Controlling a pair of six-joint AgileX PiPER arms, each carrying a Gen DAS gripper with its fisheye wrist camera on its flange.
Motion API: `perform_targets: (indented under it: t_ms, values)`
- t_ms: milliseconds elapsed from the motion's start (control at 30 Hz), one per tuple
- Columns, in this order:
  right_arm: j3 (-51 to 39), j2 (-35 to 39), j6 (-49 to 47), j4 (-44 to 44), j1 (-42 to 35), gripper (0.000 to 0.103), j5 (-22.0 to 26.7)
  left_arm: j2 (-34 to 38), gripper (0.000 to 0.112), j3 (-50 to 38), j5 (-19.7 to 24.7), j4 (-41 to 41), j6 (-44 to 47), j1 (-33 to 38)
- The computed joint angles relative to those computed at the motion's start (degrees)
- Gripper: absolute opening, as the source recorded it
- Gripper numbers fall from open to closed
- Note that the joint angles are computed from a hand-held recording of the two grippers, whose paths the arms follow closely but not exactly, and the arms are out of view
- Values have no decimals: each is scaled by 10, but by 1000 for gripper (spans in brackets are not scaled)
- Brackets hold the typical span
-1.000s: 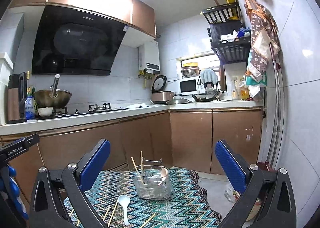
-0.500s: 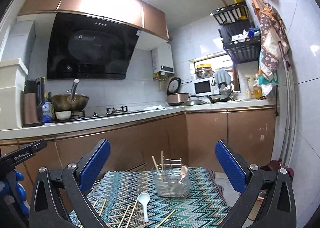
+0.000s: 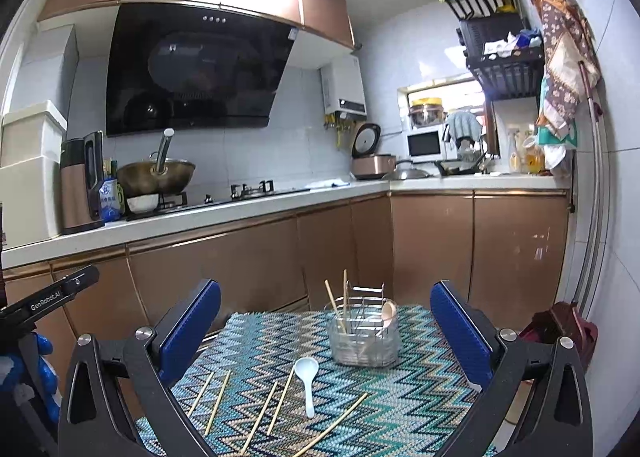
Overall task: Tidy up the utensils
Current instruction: 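Withdraw both grippers from the holder back over the cloth, then lower the left gripper to a chopstick while the right lowers to another chopstick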
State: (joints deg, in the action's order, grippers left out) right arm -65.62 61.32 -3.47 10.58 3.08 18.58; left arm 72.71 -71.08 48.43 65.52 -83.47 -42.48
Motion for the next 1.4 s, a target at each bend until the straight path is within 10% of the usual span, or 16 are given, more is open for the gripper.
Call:
perform_targets:
  t_ms: [600, 900, 1100, 1400]
  values:
    - [-11, 136, -293, 325, -117, 82, 97, 93, 58, -32, -135, -238, 206, 153]
    - [-51, 246, -283, 332, -129, 75, 131, 221, 57, -111, -157, -563, 505, 235]
    - [-134, 346, -204, 250, -121, 60, 183, 356, 55, -243, -80, -714, 668, 249]
    - [-367, 556, -109, 173, -116, 38, 348, 620, 35, -621, 171, -775, 707, 264]
